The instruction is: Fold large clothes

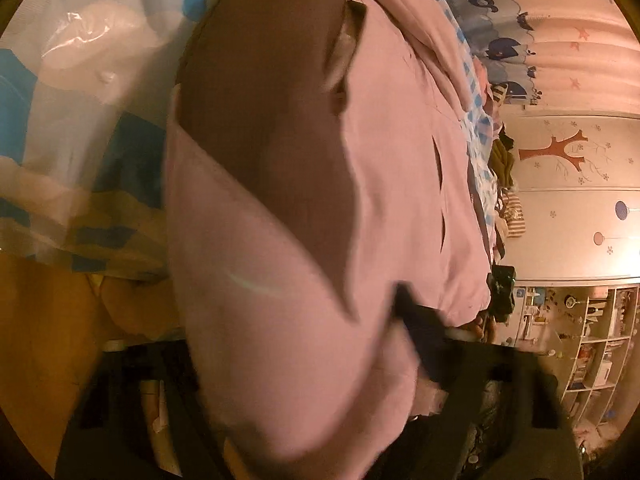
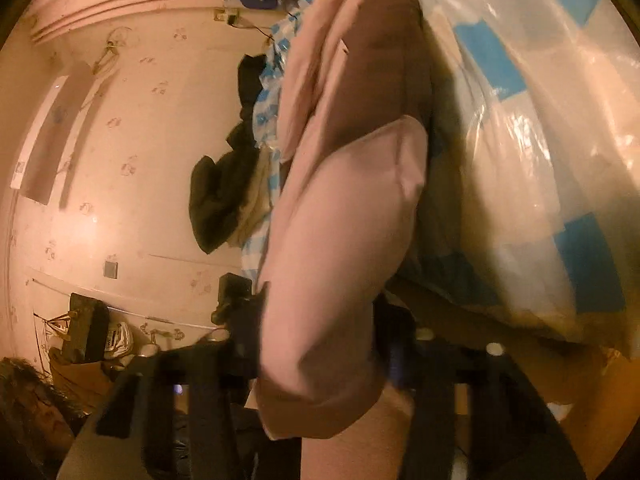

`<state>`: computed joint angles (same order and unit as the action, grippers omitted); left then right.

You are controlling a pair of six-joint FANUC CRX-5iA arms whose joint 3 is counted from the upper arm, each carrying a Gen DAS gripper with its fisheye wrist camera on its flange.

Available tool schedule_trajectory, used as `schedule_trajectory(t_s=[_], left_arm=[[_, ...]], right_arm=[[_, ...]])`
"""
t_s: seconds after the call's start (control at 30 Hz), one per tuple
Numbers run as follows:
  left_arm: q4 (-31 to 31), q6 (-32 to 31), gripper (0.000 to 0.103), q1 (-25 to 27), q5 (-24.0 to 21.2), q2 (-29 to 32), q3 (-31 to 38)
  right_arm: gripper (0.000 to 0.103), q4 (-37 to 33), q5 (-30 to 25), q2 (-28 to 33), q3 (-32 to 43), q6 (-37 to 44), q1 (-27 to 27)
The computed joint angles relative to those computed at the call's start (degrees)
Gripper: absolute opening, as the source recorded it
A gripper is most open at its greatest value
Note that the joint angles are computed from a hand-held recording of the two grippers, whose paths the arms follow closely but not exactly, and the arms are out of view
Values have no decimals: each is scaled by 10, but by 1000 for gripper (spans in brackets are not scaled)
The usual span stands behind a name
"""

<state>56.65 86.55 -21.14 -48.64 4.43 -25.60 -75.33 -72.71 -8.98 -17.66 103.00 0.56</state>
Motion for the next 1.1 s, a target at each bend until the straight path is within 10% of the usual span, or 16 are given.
schedule_trajectory(t_s=[0.13,0.3,0.37,0.5,0.8,0.9,1.0,1.1], left_arm=[[-104,66,15,-10,-5,-4,57],[-152,53,13,-10,-12,-53,87],[-220,65,18,-15,-30,-65,112],[-362,176,71,-31,-83,-35,172],[-187,130,87,-4,20,-27,53],[-262,164,62,-14,26,-36,73],[-318,183,25,-26,23,-46,93],[-352,188,16,-34,27,-77,103]], right_arm=[[32,4,17,-33,-5,1,2],[30,-14,-28,-76,4,23,-9],[34,-3,-47,-84,3,17,-13],[72,14,-58,-63,-24,-1,-29],[76,-56,-74,22,-42,44,-49],[72,-50,-43,3,-36,59,-30],[33,-29,-8,-27,-35,51,-13],[28,-38,-5,-68,-36,59,-6]])
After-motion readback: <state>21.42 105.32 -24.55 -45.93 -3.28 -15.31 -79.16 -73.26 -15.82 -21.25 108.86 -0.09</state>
